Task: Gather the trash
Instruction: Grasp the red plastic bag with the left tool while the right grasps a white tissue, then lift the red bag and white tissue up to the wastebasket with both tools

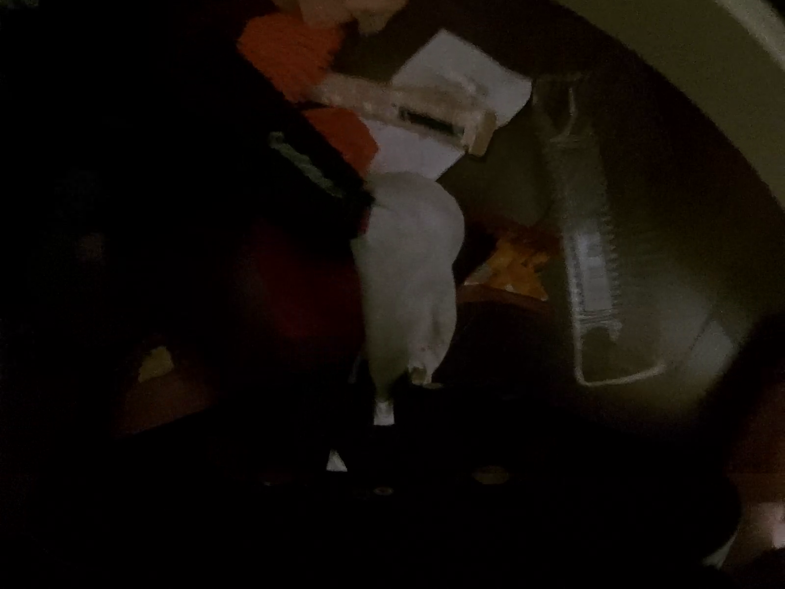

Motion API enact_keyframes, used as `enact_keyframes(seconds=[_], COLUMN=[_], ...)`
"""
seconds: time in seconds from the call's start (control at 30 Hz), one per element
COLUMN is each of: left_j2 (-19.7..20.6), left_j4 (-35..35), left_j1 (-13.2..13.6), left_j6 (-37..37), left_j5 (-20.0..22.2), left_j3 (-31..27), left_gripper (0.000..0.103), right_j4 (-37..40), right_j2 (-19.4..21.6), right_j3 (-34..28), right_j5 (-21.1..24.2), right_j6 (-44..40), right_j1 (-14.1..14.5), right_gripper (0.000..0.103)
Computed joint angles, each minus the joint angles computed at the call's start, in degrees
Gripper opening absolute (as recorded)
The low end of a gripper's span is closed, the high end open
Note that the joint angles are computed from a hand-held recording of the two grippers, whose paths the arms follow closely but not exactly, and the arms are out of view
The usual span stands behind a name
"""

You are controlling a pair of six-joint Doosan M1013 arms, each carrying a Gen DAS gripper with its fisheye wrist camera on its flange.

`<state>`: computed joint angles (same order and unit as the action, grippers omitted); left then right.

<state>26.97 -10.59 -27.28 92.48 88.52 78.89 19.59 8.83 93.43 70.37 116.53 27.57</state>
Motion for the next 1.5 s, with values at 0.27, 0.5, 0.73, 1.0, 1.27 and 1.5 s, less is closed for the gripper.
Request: enact_keyframes(seconds=[0.27, 0.5, 0.73, 1.0, 1.27, 1.5], left_j2=[-2.16, -4.23, -6.6, -10.21, -13.04, -15.15], left_j4=[-0.69, -1.03, -0.84, -0.86, 0.3, -1.38], left_j1=[2.47, 4.51, 5.32, 6.35, 7.84, 10.55], left_j6=[-0.39, 0.46, 1.89, 2.88, 3.6, 5.56], left_j5=[2.53, 3.22, 2.27, 0.07, -2.03, -5.59], left_j3=[-6.33, -13.75, -20.67, -26.06, -31.29, -35.34], left_gripper=[0.05, 0.05, 0.05, 0.05, 0.05, 0.05], right_j4=[-6.64, -12.78, -18.25, -23.82, -30.21, -34.0], right_j2=[-2.66, -3.89, -4.3, -4.63, -3.61, -1.3], right_j3=[-6.39, -13.44, -21.24, -30.55, -41.15, -51.52], right_j5=[3.26, 4.55, 5.63, 6.35, 7.0, 8.15], right_j6=[0.71, 2.39, 1.69, -0.84, -3.26, -7.44], right_j1=[0.12, 0.03, 0.85, 3.08, 6.86, 9.88], right_gripper=[0.005, 0.005, 0.005, 0.005, 0.005, 0.005])
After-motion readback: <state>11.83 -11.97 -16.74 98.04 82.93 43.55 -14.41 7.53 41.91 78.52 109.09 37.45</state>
